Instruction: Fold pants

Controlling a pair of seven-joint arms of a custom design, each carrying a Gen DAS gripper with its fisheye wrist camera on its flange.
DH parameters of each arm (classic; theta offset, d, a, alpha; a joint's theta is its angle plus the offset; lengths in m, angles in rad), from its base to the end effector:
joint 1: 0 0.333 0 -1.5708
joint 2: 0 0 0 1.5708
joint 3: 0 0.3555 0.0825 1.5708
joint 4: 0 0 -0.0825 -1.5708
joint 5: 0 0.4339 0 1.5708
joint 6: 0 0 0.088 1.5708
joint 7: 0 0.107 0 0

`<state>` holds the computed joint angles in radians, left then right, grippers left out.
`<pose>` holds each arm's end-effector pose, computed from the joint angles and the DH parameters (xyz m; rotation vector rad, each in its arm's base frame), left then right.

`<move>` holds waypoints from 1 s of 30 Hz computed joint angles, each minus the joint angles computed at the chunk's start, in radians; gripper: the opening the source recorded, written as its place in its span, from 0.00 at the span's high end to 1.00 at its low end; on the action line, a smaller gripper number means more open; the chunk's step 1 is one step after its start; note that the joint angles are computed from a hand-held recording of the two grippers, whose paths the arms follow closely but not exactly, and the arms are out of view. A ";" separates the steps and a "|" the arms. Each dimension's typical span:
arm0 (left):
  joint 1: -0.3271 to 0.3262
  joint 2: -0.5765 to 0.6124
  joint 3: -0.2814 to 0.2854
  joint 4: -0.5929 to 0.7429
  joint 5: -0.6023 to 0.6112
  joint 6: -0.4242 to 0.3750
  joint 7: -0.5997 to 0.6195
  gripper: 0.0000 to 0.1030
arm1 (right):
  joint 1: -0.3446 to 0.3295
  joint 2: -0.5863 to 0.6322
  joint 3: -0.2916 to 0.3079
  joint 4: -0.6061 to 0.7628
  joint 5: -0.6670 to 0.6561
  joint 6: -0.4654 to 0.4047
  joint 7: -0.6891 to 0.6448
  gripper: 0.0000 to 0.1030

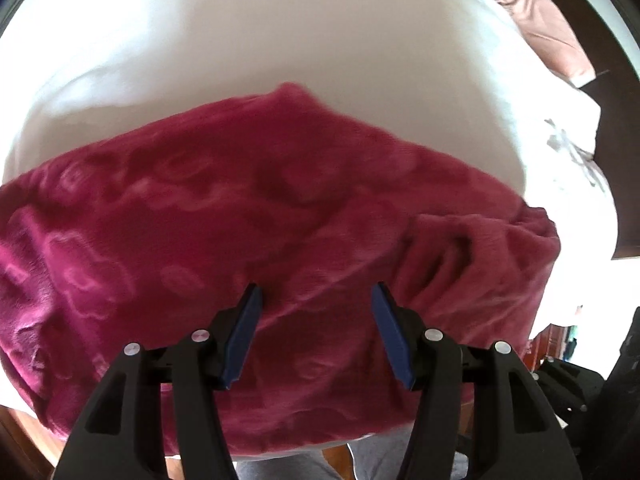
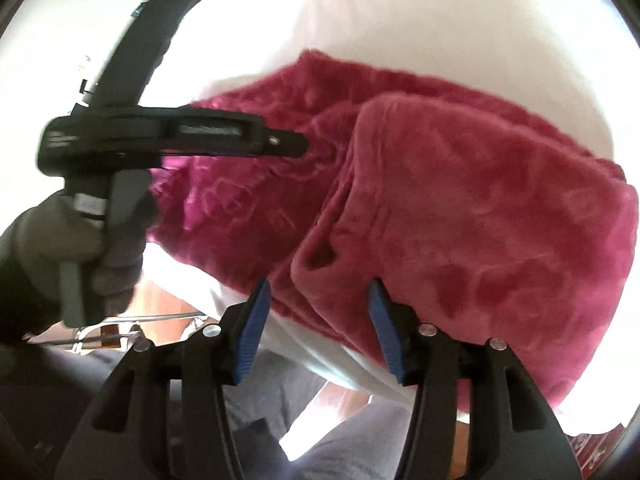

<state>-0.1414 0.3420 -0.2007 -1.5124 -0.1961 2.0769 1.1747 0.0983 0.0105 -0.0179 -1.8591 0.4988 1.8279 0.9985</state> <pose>0.7056 -0.2396 0.5190 2.2524 -1.9398 0.4614 0.6065 0.0878 0.5376 -2.3527 1.3748 0.3905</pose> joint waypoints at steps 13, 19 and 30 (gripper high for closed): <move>-0.087 -0.072 -0.017 -0.118 0.029 0.051 -0.196 0.44 | -0.068 0.116 -0.019 0.154 -0.048 -0.012 -0.064 0.49; -0.104 -0.163 -0.011 -0.226 0.071 0.085 -0.378 0.44 | -0.073 0.212 0.013 0.237 -0.046 -0.015 -0.144 0.50; -0.133 -0.214 -0.021 -0.360 0.185 0.120 -0.632 0.37 | -0.012 0.290 0.055 0.255 -0.145 0.044 -0.206 0.50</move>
<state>-0.2744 0.1280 -0.2215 -1.8727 -0.0107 2.1972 0.5431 0.0860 0.3004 0.0368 -1.6042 0.3536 1.8723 0.7927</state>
